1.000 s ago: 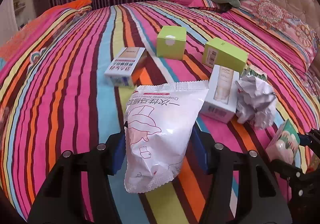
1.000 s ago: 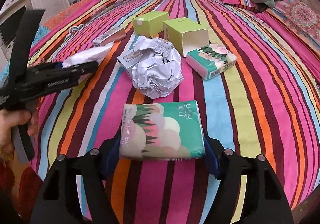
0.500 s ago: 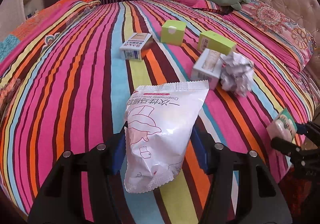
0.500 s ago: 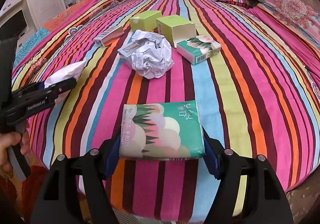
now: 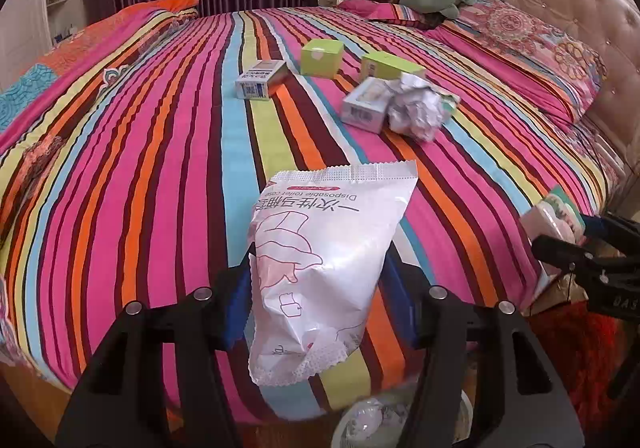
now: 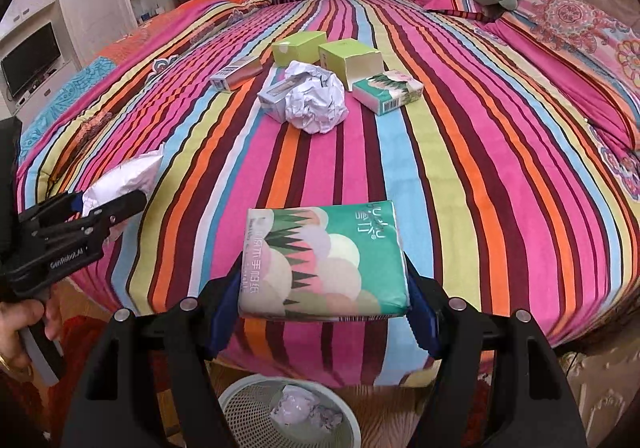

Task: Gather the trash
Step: 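Carry the white packet and green tissue pack with both tools over the wastebasket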

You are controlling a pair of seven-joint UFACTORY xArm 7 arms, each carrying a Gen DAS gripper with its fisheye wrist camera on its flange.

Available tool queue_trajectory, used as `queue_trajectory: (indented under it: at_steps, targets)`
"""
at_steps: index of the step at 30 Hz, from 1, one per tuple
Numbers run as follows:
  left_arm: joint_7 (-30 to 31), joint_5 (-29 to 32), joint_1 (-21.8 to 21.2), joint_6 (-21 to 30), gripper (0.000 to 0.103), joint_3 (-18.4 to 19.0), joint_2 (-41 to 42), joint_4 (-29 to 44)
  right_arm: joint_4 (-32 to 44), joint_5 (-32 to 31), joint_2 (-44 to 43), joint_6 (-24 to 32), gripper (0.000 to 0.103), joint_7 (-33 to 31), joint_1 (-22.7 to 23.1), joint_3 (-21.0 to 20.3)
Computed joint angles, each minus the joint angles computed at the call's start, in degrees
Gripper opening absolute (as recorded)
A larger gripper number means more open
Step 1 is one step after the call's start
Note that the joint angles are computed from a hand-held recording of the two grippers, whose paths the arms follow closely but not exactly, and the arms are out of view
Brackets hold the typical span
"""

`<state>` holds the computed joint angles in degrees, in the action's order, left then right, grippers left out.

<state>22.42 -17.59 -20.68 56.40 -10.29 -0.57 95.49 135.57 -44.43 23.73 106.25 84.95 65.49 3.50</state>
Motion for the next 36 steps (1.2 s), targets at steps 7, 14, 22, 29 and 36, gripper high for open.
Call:
queue_trajectory:
  at_steps: [7, 14, 22, 29, 36]
  targets:
    - [2.61, -3.50, 0.01, 0.94, 0.057, 1.31, -9.01, -10.08, 6.23, -0.47, 3.96, 3.14, 0.067, 0.45, 4.35, -1.09]
    - [4.06, -5.29, -0.54, 4.01, 0.057, 2.69, -15.15, -16.74, 7.69, 2.36, 5.28, 3.05, 0.067, 2.20, 7.35, -3.79]
    - [4.63, -6.00, -1.38, 7.72, 0.057, 3.04, -19.67, -21.67, 0.40, 4.39, 1.73, 0.32, 0.067, 9.06, 6.49, -0.09]
    - [5.42, -5.29, -2.65, 11.62, 0.057, 2.52, -22.01, -23.61, -6.35, 8.13, -1.66, -2.60, 0.067, 15.96, 4.82, 3.42]
    - [6.81, -1.83, -3.79, 16.07, 0.057, 0.57, -22.90, -24.85, -21.53, 15.78, -9.15, -13.44, 0.067, 25.65, -2.47, 9.28]
